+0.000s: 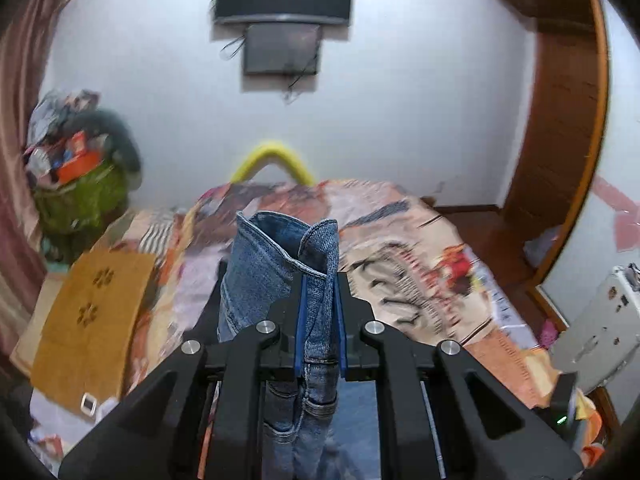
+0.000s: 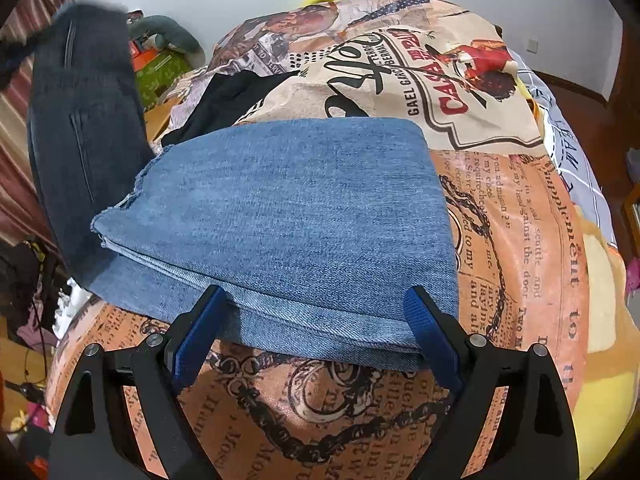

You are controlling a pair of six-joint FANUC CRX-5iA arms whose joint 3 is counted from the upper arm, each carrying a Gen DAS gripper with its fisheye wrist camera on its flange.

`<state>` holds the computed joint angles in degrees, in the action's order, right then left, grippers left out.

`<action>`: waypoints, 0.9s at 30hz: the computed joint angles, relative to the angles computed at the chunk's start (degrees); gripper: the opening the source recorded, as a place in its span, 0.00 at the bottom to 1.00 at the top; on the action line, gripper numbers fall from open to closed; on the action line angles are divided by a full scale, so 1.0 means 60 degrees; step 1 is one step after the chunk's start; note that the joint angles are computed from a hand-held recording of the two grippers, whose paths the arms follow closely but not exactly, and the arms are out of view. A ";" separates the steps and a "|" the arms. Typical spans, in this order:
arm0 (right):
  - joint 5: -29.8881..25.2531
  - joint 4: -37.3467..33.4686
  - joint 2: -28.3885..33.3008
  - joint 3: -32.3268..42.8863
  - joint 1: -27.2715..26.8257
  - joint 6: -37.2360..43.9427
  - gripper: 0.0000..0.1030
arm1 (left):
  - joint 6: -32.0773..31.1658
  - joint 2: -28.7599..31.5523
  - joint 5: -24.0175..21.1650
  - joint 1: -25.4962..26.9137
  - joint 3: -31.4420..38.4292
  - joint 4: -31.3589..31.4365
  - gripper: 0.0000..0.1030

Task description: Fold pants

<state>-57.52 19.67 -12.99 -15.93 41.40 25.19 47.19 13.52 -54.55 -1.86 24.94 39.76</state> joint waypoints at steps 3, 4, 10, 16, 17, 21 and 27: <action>0.0053 -0.0071 -0.0027 -0.0029 -0.0030 0.0091 0.87 | -0.0490 -0.0055 0.0065 -0.0422 0.0022 0.0559 0.11; 0.0055 -0.0062 -0.0032 -0.0043 -0.0021 0.0122 0.87 | -0.0646 -0.0046 -0.0048 -0.0592 0.0072 0.0707 0.11; 0.0033 0.0183 -0.0182 -0.0177 0.0052 -0.0126 0.84 | -0.0914 0.0240 -0.0877 -0.1601 0.0347 0.0401 0.11; -0.0209 0.0692 -0.1052 -0.0684 0.0261 -0.1123 0.85 | -0.0736 0.0826 -0.2437 -0.2369 0.0698 -0.0410 0.12; -0.0299 0.0705 -0.1190 -0.0752 0.0284 -0.1250 0.85 | -0.0789 0.0829 -0.2552 -0.2489 0.0629 -0.0533 0.12; -0.0688 0.0812 -0.1578 -0.0970 0.0451 -0.1589 0.85 | -0.0913 0.0949 -0.3292 -0.2792 0.0628 -0.0803 0.28; -0.0899 0.0852 -0.1824 -0.1182 0.0663 -0.1884 0.85 | -0.0548 0.0754 -0.2600 -0.2667 0.0548 -0.0843 0.91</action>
